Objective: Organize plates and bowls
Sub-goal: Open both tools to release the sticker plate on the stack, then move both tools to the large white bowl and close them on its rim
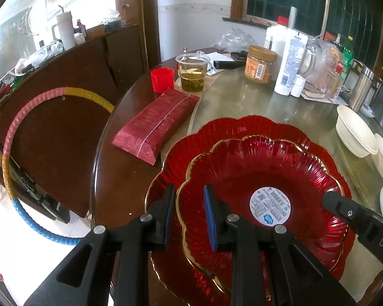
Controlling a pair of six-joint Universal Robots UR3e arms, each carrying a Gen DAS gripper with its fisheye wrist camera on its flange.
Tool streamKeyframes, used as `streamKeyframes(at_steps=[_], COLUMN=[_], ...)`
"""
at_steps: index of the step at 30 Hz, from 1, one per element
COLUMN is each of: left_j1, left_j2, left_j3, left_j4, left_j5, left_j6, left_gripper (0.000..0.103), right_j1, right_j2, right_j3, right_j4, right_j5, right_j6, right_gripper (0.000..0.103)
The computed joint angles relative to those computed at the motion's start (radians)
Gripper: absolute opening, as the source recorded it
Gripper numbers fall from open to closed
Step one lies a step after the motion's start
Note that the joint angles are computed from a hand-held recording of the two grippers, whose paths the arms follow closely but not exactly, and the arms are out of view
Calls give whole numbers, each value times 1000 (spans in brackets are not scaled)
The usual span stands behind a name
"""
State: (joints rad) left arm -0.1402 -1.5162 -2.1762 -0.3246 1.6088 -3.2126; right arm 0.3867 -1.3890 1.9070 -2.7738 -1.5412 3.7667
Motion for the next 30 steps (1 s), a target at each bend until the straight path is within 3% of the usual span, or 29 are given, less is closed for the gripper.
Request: streamKeyframes(at_steps=[7,9,11,14,17,23,27,30], left_j1=[15,11,16,12,22,101,128,144], left_j2=[14,19,28,42,67,162,204,232], left_j3=[-2,-9,-16,-25,-45,-88,-85,-79], left_j4=[5,25,36,59,92,83,24,-21], left_j5=[-23,-17,-37,-34,-34,-178,-296,-391], left_j6=[-12,-14,-14,-24,-40,-72,-60,-53], left_gripper=[30,38,55,67,72,82,84,86], right_j1=[16,20,26,34,29,15,-27,-58], right_j2=[17,18,23,26,12,-23,-93,-174], right_j3=[-63,-71,-76,-86,-64,-30,73,157], right_j4=[87,95,94,101,75,56,-56,-105], right_j5=[-14,-15,-21,-35,-22,0,95,135], right_j6=[-28,-32,-38,-39,-40,-26,-13,4], right_gripper=[15,20,22,22,22,24,45,46])
